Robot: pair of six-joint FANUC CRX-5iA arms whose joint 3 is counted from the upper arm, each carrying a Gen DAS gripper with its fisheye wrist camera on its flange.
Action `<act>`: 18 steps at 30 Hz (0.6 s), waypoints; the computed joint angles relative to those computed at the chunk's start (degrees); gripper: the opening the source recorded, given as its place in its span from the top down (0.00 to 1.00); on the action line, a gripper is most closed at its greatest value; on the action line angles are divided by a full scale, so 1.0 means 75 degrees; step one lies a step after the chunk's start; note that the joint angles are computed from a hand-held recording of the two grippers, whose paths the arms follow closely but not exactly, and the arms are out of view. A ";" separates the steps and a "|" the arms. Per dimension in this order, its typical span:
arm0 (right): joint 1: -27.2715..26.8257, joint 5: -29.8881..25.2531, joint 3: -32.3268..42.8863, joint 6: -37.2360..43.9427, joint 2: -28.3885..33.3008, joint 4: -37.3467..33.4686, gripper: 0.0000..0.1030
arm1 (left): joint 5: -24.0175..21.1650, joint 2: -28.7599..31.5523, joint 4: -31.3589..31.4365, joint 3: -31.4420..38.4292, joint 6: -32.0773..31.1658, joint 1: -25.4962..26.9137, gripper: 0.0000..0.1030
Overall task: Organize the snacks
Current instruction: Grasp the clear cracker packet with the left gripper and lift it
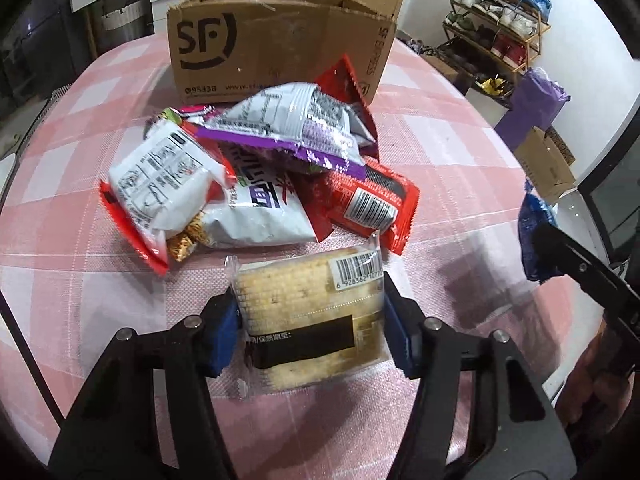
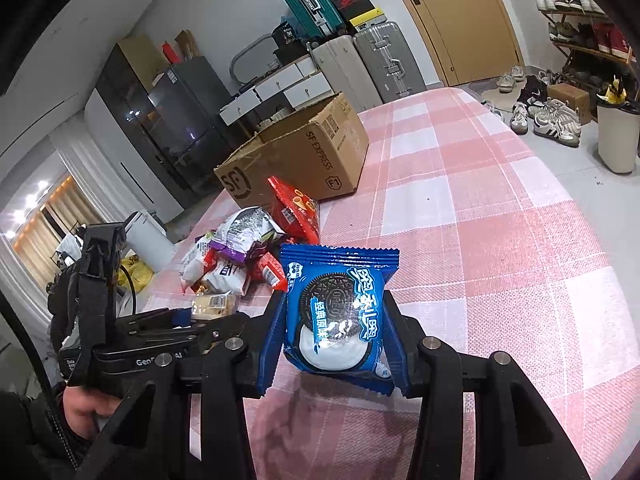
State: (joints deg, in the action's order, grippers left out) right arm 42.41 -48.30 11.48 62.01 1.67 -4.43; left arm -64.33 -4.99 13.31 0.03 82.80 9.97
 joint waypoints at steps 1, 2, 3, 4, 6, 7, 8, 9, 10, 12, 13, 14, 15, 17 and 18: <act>0.0022 0.0000 0.0001 -0.0022 -0.0007 0.0039 0.56 | 0.0025 -0.0053 0.0057 -0.0034 -0.0064 0.0041 0.44; 0.0037 -0.0008 0.0007 -0.0029 -0.0013 0.0057 0.56 | 0.0028 -0.0091 0.0147 -0.0068 -0.0149 0.0095 0.44; 0.0051 -0.0013 0.0020 -0.0033 -0.0011 0.0078 0.56 | 0.0029 -0.0155 0.0241 -0.0126 -0.0227 0.0156 0.44; 0.0077 -0.0009 0.0032 -0.0048 -0.0008 0.0129 0.56 | 0.0020 -0.0236 0.0320 -0.0195 -0.0322 0.0228 0.44; 0.0113 -0.0015 0.0064 -0.0055 0.0005 0.0176 0.56 | 0.0013 -0.0350 0.0503 -0.0291 -0.0490 0.0349 0.44; 0.0141 -0.0035 0.0095 -0.0066 0.0020 0.0211 0.56 | 0.0049 -0.0380 0.0542 -0.0305 -0.0521 0.0360 0.44; 0.0153 -0.0054 0.0118 -0.0054 0.0027 0.0213 0.56 | 0.0074 -0.0456 0.0584 -0.0344 -0.0591 0.0403 0.44; 0.0173 -0.0072 0.0153 -0.0047 0.0042 0.0221 0.56 | 0.0092 -0.0539 0.0631 -0.0390 -0.0667 0.0456 0.44; 0.0177 -0.0091 0.0201 -0.0021 0.0061 0.0201 0.56 | 0.0129 -0.0618 0.0667 -0.0432 -0.0733 0.0499 0.44; 0.0216 -0.0115 0.0269 -0.0016 0.0097 0.0258 0.56 | 0.0254 -0.0806 0.0777 -0.0541 -0.0916 0.0586 0.44; 0.0232 -0.0130 0.0299 -0.0001 0.0108 0.0277 0.56 | 0.0321 -0.0879 0.0784 -0.0560 -0.0981 0.0613 0.44; 0.0243 -0.0147 0.0337 0.0025 0.0126 0.0279 0.56 | 0.0387 -0.0944 0.0811 -0.0582 -0.1050 0.0649 0.44; 0.0254 -0.0163 0.0371 0.0033 0.0145 0.0299 0.56 | 0.0416 -0.0992 0.0898 -0.0613 -0.1130 0.0696 0.44; 0.0271 -0.0215 0.0484 0.0075 0.0201 0.0291 0.56 | 0.0474 -0.1092 0.1070 -0.0657 -0.1283 0.0838 0.44; 0.0276 -0.0244 0.0557 0.0099 0.0244 0.0273 0.56 | 0.0480 -0.1143 0.1127 -0.0667 -0.1341 0.0905 0.44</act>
